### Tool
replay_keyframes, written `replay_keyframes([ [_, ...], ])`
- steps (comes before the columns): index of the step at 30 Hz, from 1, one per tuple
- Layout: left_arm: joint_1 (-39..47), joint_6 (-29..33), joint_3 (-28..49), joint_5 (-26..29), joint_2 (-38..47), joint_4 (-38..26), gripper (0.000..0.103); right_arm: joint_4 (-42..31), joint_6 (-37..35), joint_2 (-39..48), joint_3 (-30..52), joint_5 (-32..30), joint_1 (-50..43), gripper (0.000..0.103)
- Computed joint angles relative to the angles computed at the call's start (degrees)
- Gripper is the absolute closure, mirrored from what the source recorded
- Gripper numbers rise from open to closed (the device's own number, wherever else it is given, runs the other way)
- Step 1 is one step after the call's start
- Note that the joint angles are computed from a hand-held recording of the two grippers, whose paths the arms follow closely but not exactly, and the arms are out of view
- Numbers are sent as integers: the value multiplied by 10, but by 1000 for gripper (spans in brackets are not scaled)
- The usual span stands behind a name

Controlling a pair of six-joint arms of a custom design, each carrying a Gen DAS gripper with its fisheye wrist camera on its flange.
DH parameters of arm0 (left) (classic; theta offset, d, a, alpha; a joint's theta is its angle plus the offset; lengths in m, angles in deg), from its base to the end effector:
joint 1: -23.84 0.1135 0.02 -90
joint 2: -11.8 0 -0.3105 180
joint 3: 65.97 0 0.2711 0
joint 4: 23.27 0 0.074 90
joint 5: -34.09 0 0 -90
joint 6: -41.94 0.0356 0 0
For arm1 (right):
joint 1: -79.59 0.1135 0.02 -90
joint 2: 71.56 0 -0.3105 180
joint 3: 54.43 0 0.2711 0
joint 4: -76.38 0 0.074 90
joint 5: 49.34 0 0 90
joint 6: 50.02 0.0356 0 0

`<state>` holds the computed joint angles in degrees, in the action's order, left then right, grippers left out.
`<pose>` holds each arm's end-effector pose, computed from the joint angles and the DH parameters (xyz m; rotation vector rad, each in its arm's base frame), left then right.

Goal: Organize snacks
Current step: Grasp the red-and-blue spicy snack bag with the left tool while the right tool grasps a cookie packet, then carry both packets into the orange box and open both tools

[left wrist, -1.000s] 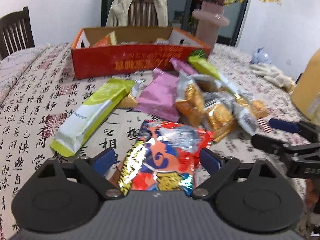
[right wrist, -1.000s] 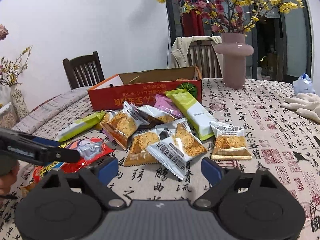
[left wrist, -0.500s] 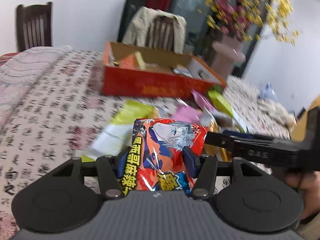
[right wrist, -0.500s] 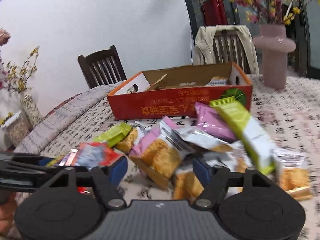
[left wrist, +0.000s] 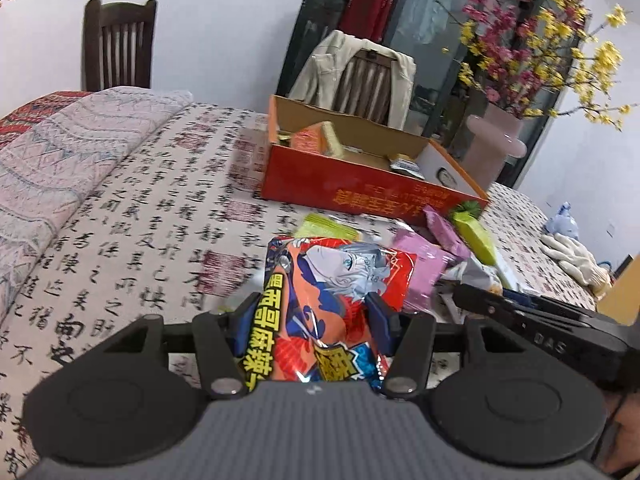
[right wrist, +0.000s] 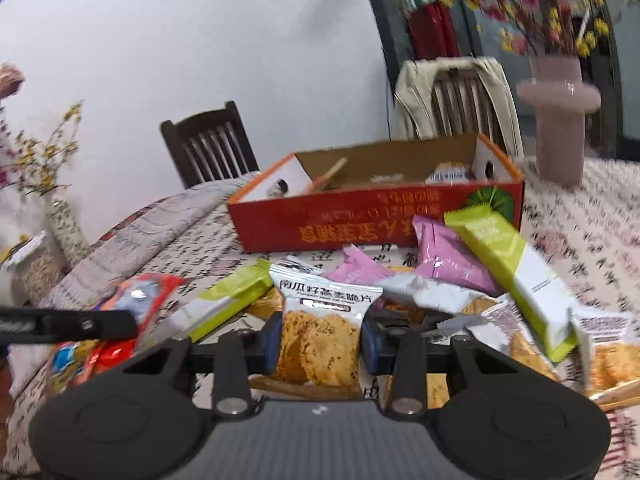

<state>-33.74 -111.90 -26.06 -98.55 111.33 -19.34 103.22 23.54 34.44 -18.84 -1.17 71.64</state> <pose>0.1624 -0.2108 0.1031 -0.3871 2.1956 -0.1733 0.2700 -0.0137 0.0873 -0.5089 2.1109 0.6063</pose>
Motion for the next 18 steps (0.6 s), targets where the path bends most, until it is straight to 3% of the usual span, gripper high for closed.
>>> replay_keyframes([
  [11, -29, 2, 77, -29, 25, -60, 47, -109, -107, -81, -17, -96, -155, 65],
  [14, 1, 48, 84, -34, 5, -53, 47, -123, -113, -80, 2, -106, -168, 65],
  [18, 86, 172, 110, -20, -26, -18, 47, -178, -99, -79, 65, -125, -156, 65],
])
